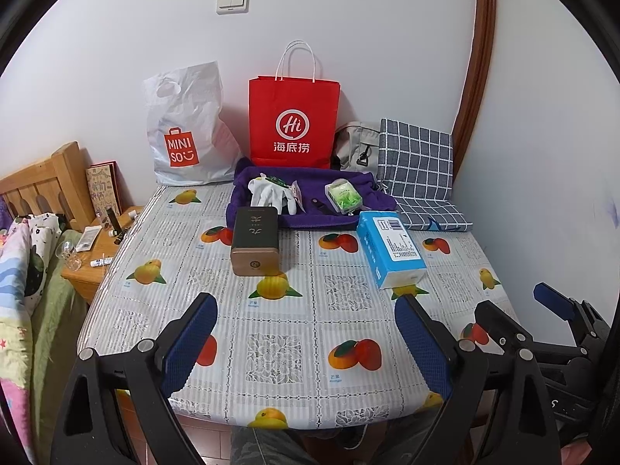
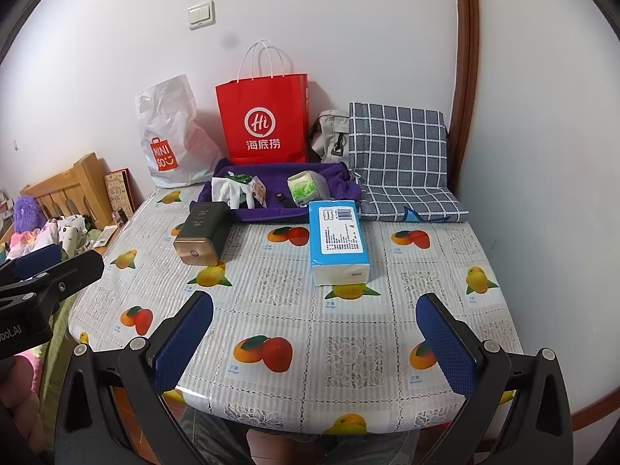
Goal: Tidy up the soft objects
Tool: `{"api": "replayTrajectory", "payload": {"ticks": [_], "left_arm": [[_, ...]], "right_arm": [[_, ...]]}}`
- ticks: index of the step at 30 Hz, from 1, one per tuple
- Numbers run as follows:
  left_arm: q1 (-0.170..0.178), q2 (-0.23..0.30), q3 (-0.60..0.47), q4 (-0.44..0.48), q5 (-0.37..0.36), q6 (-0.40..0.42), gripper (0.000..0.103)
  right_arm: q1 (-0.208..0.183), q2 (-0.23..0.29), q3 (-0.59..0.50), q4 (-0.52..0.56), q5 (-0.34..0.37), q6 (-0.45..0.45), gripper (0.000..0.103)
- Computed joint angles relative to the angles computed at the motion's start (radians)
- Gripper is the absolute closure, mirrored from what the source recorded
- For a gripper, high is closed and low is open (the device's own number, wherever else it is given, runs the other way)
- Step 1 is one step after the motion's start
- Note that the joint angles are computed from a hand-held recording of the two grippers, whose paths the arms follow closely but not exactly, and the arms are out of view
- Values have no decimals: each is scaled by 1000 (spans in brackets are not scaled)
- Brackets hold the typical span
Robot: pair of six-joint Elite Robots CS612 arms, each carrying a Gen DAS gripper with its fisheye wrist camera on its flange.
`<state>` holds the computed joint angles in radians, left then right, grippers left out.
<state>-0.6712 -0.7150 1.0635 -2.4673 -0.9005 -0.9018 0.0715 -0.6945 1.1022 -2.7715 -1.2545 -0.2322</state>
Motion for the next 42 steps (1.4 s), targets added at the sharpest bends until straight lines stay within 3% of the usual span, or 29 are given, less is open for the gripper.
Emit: {"api": "replayTrajectory", "payload": {"ticks": [42], "left_arm": [[-1, -2, 4, -2, 3, -4, 10]], "right_arm": [[-1, -6, 7, -10, 12, 0, 0]]}}
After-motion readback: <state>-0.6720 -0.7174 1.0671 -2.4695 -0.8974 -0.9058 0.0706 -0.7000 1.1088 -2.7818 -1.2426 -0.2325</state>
